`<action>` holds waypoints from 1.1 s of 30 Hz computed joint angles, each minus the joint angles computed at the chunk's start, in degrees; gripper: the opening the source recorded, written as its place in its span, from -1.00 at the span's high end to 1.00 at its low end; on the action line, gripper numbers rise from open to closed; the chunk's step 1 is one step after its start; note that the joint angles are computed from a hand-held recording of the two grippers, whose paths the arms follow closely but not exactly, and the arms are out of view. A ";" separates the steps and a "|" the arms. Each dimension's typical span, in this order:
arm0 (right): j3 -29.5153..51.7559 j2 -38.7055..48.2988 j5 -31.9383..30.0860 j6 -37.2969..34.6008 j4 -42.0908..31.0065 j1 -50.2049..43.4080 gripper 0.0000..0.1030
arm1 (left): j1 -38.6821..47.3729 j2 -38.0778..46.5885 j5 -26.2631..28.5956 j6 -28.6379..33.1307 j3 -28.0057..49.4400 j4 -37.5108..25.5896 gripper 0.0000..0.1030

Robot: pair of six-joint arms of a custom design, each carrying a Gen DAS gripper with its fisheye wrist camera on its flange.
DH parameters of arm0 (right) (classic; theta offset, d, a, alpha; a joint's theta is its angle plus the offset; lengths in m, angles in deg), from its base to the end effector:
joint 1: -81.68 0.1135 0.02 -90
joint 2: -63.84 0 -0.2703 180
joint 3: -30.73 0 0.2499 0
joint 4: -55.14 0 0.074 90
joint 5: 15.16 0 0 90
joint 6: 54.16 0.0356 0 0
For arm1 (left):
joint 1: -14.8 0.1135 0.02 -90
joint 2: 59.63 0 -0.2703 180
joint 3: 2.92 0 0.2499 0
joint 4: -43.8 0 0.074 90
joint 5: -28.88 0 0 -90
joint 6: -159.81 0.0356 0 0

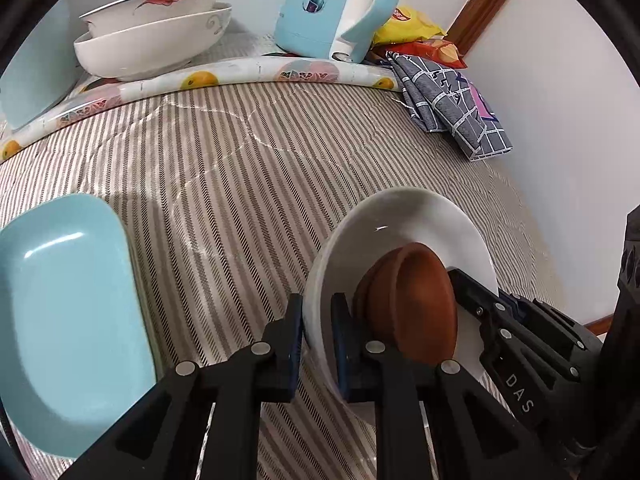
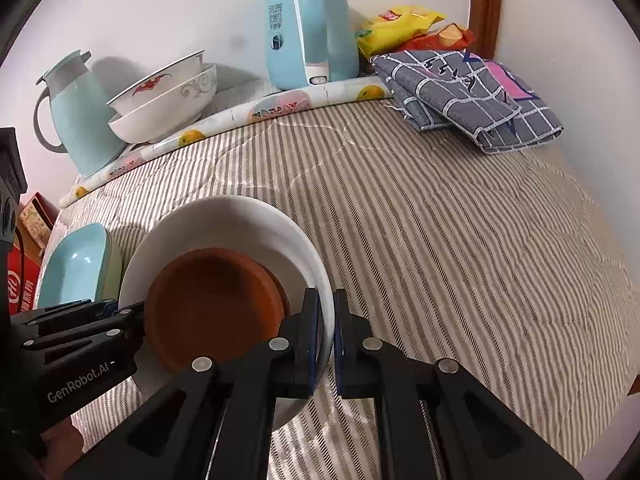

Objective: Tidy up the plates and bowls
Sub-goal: 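Lift the white bowl with the left gripper toward the light-blue plate stack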

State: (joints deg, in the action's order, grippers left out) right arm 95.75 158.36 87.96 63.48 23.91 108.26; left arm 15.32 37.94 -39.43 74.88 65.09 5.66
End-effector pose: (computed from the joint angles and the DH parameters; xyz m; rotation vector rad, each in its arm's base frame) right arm 0.2826 0.1323 0.1651 0.1015 2.5846 0.0430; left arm 0.3137 -0.0103 0.1591 0.2087 2.6893 -0.4899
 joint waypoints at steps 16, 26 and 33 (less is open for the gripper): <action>1.33 -1.76 2.10 2.61 -2.64 4.08 0.87 | 3.22 -4.45 0.99 1.97 -1.07 -2.57 0.73; 2.93 -3.16 3.13 3.55 -4.60 6.66 0.87 | 6.37 -7.65 2.29 3.69 -1.12 -5.18 0.73; 5.20 -2.88 4.21 4.50 -5.86 9.18 0.87 | 9.68 -9.36 3.36 5.49 -0.46 -7.30 0.73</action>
